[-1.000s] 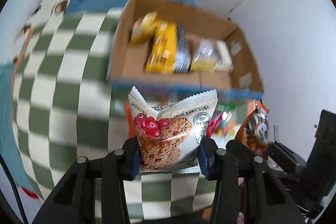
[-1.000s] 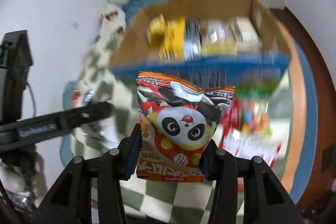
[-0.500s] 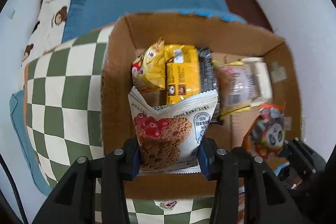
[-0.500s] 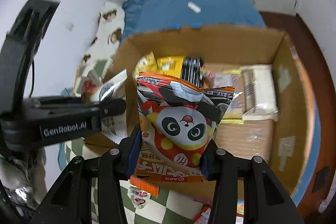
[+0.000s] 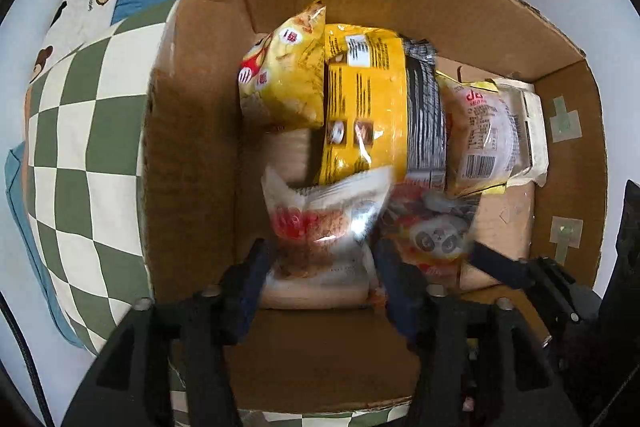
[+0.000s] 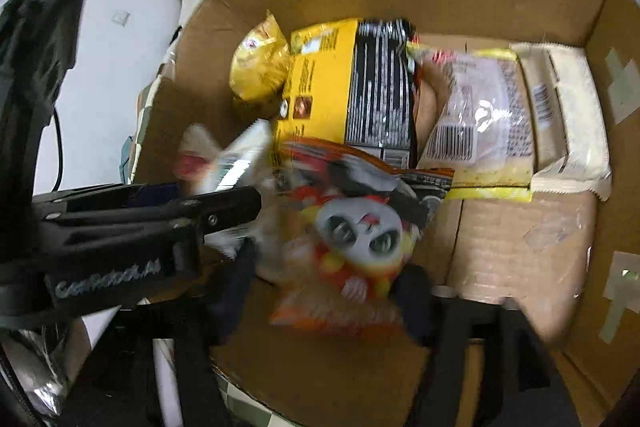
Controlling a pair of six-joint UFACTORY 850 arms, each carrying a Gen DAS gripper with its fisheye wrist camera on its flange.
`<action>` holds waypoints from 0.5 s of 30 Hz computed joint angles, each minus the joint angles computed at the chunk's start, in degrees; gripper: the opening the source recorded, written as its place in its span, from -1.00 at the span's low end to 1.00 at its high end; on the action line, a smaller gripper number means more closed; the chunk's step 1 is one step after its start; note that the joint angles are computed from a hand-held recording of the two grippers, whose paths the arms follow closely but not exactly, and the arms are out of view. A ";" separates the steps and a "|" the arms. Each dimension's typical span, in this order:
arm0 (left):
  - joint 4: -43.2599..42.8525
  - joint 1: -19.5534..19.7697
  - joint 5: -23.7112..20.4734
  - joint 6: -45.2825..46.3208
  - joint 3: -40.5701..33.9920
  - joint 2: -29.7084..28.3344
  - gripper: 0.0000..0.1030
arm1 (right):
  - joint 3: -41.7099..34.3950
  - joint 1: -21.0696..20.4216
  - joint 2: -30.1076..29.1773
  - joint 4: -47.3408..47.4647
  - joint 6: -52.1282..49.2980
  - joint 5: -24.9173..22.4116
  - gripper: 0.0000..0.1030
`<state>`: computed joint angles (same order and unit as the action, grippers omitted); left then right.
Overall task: Organize snacks
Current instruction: 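Carry both packets into the box and open both tools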
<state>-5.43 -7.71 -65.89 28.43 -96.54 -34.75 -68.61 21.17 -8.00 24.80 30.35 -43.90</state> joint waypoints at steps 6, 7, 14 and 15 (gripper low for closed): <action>0.17 -0.09 0.86 -1.91 0.23 0.88 0.73 | -1.01 -0.42 -0.72 -4.29 2.59 -2.79 0.87; 0.14 -0.15 0.96 -1.88 0.33 1.00 0.73 | -0.95 -0.46 -0.37 -5.46 3.37 -3.30 0.87; 0.84 -0.65 4.05 -2.49 2.82 3.25 0.73 | 0.31 -0.61 2.59 -12.32 8.98 -6.58 0.87; 0.88 -0.69 4.76 -2.43 3.44 3.81 0.73 | 0.48 -0.58 2.83 -13.38 9.78 -7.02 0.87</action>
